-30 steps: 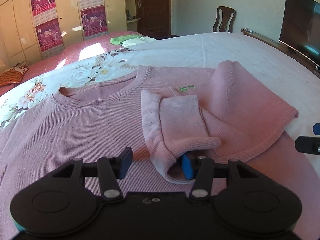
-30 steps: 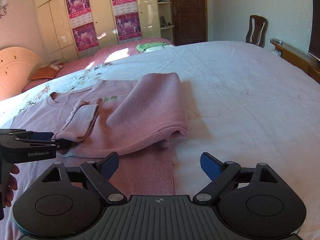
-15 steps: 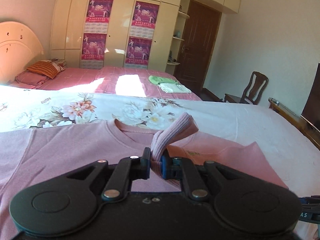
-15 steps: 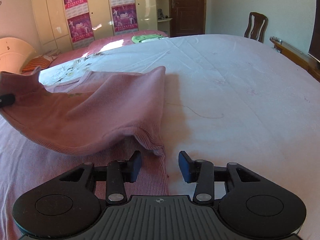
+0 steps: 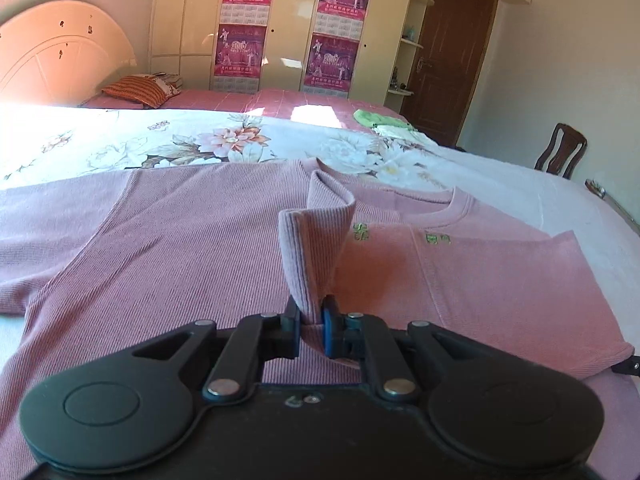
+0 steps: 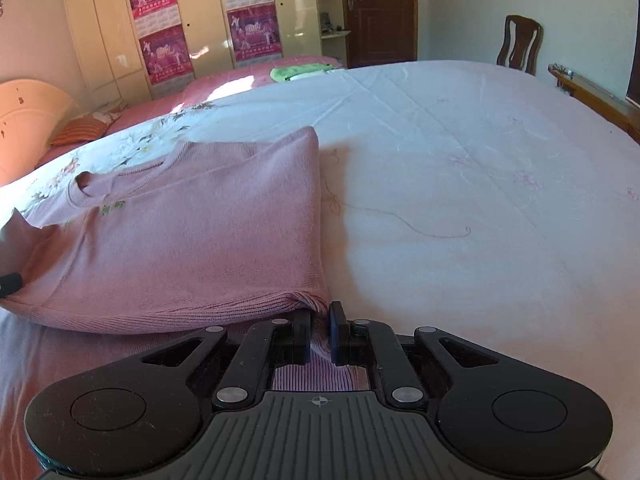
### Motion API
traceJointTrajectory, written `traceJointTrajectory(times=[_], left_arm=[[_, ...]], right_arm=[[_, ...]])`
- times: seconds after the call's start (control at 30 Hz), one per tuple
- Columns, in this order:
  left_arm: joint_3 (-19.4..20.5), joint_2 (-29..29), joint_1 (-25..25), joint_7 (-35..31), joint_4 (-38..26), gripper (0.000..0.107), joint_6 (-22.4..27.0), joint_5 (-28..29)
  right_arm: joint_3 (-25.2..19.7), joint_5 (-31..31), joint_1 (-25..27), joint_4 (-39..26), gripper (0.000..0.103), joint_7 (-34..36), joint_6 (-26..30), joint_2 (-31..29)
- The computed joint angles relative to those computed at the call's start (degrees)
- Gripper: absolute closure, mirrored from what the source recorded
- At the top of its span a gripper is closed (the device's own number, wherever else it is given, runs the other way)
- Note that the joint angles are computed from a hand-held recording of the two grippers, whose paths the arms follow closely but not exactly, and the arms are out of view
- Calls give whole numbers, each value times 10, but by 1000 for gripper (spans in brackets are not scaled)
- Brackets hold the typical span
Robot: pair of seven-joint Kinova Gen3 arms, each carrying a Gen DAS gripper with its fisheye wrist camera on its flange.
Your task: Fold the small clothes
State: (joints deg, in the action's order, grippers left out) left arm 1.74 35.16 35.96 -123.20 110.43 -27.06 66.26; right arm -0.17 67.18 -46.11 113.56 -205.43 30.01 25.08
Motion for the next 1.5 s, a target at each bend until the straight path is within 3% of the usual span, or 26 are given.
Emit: traceJointTrajectory(times=[0.07, 0.1, 0.13, 0.2, 0.27, 0.3, 0.4, 0.47, 0.6, 0.7, 0.8, 0.87, 0.97, 1.03, 1.1, 1.17, 1.23, 1.3, 1.33, 1.4, 1.5], left_arm=[[-28, -4, 17, -42, -5, 85, 30, 39], [-29, -8, 18, -51, -3, 75, 30, 47], [-19, -13, 11, -50, 3, 52, 24, 49], [11, -17, -7, -22, 18, 15, -7, 42], [13, -19, -12, 16, 25, 17, -14, 9], [21, -20, -26, 21, 24, 24, -4, -1], [1, -15, -31, 19, 6, 35, 33, 25], [-5, -14, -29, 22, 1, 37, 25, 40], [11, -13, -34, 14, -1, 44, -13, 13], [-23, 5, -24, -55, -37, 47, 27, 66], [4, 16, -58, -89, -55, 39, 41, 92], [15, 20, -63, -79, -51, 43, 35, 63], [8, 24, -49, -66, -43, 60, 21, 37], [4, 26, -40, -67, -38, 71, 6, 37], [14, 24, -45, -65, -32, 72, -5, 36], [-3, 20, -29, -90, -36, 72, 2, 54], [13, 9, -32, -87, -27, 69, -21, 50], [20, 1, -27, -57, -14, 63, -45, 17], [27, -1, -28, -51, -13, 55, -52, 6], [24, 3, -26, -69, -25, 46, -41, 11], [6, 16, -22, -132, -53, 39, 0, 70]], right_arm=[[-7, -18, 6, 7, 95, 14, 0, -14], [-7, -17, 7, 17, 87, 10, -6, -24], [-4, -9, 4, 29, 75, -5, -14, -35], [-9, 3, -1, 44, 63, -22, -10, -51], [-16, 29, -6, 52, 63, -53, 2, -60], [-20, 41, -4, 50, 63, -63, 7, -61], [-32, 59, 22, 35, 63, -68, 4, -54], [-30, 63, 43, 20, 63, -66, -14, -43], [-12, 66, 79, -21, 63, -42, -56, -10], [8, 36, 112, -55, 63, -13, -106, 20], [12, -23, 151, -90, 63, 41, -146, 47], [7, -52, 173, -109, 63, 76, -165, 59], [-26, -87, 195, -150, 63, 146, -123, 79], [-9, -102, 168, -174, 100, 186, -77, 94], [12, -121, 145, -182, 100, 190, -48, 102], [31, -116, 123, -184, 100, 197, -34, 105], [74, -110, 85, -172, 100, 179, -44, 97], [119, -87, 44, -160, 100, 160, -68, 90], [128, -85, 36, -156, 100, 165, -81, 86], [112, -96, 41, -176, 100, 202, -80, 98], [46, -141, 90, -215, 100, 270, -41, 128]])
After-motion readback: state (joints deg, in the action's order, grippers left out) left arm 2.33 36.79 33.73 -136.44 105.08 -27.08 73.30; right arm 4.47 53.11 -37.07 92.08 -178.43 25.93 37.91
